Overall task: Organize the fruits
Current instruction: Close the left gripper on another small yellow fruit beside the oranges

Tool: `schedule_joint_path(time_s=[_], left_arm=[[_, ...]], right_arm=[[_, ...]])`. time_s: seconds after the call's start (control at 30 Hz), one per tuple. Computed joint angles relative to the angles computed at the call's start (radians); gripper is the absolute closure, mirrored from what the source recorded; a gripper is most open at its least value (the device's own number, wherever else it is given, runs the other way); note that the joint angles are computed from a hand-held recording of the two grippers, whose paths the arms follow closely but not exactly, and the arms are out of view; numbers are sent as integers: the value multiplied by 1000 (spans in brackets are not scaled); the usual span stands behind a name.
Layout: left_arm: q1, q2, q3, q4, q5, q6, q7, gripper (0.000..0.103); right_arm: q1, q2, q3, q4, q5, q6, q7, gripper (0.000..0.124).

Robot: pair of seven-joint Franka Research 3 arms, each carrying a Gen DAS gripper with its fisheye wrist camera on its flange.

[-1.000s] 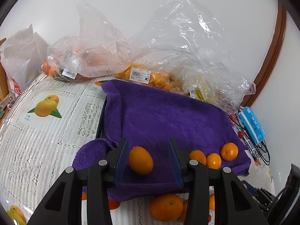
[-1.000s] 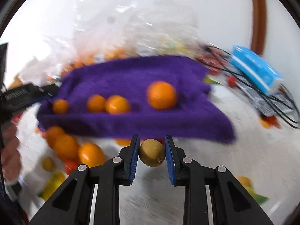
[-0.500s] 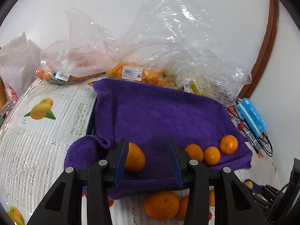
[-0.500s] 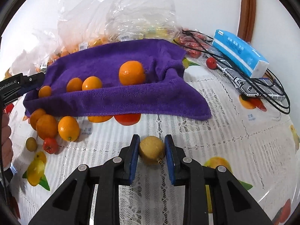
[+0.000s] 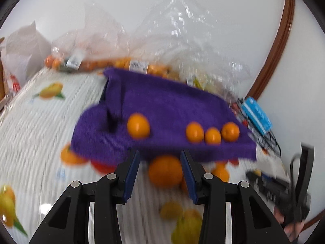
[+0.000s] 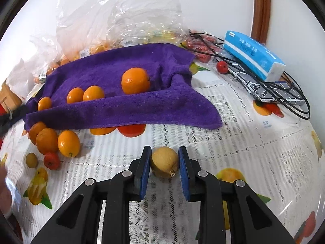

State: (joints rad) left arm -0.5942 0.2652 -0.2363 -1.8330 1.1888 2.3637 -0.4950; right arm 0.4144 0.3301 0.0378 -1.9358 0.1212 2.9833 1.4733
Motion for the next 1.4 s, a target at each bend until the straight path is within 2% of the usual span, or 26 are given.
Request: schedule_joint_path(time_s=[0.2, 0.3, 0.4, 0.5, 0.57, 0.7, 0.87, 0.93, 1.07, 1.23, 1.3, 1.33, 1.4], left_arm=[[-13, 37, -27, 33, -116, -8, 188, 65], [-29, 71, -20, 63, -155, -6, 242, 65], [-47, 95, -11, 100, -209, -61, 292, 66], [-57, 91, 2, 96, -211, -57, 290, 66], [-58, 86, 6, 89, -212, -51, 286, 66], [-67, 102, 6, 117, -228, -88, 312, 66], [-71, 102, 11, 119, -234, -89, 317, 66], [-70, 101, 13, 116, -230, -78, 307, 66], [-71, 108, 12, 128, -238, -91, 320, 66], [-71, 107, 15, 129, -239, -88, 321, 66], [-69, 99, 17, 115, -233, -74, 305, 73], [-66, 93, 18, 106, -230, -62, 293, 78], [-55, 73, 22, 68, -201, 5, 249, 78]], right_arm=[[10, -6, -14, -10, -10, 5, 17, 97], [-31, -15, 34, -25, 29, 20, -41, 97], [-31, -18, 35, -29, 46, 30, -56, 97], [-25, -22, 26, -36, 52, 44, -49, 97], [-73, -26, 81, -43, 108, 58, -102, 97], [-77, -22, 87, -32, 144, 41, -125, 97], [-43, -18, 47, -24, 130, 21, -95, 97], [-9, -12, 5, -13, 87, 0, -46, 97], [-15, -13, 12, -15, 68, 3, -41, 97], [-44, -17, 46, -21, 97, 13, -75, 97], [-69, -18, 74, -23, 130, 18, -106, 97], [-83, -19, 90, -25, 152, 23, -127, 97], [-118, -22, 134, -29, 208, 35, -186, 97]])
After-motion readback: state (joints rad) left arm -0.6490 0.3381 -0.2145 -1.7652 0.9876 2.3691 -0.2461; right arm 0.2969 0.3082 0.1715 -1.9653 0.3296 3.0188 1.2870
